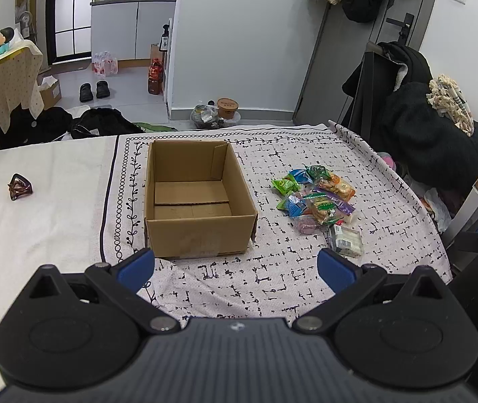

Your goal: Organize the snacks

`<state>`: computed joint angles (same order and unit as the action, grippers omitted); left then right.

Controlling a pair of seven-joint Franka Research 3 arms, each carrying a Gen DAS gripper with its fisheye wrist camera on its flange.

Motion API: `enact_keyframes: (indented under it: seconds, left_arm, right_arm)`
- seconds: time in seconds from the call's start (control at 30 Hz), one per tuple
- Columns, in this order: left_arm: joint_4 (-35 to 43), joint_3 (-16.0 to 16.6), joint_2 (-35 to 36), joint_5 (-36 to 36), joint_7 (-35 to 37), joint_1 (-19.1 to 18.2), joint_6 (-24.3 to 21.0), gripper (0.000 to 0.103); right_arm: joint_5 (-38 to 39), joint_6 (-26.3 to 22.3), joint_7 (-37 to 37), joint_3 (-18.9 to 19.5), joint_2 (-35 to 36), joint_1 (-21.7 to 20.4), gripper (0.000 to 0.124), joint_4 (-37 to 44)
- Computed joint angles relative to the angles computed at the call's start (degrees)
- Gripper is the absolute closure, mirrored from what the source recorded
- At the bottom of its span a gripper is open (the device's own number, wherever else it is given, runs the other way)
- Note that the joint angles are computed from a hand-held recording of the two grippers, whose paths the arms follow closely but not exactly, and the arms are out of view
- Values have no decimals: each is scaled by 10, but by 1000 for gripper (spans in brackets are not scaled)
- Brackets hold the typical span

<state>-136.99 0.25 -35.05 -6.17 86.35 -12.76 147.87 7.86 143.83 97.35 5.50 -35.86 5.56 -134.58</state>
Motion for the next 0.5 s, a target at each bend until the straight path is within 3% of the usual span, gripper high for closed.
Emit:
enact_keyframes:
  seconds: [0.5]
  left_arm:
    - [13,10,7,-13,19,-9,0,0]
  right_arm:
    - [-9,0,8,3,4,-5,21,4]
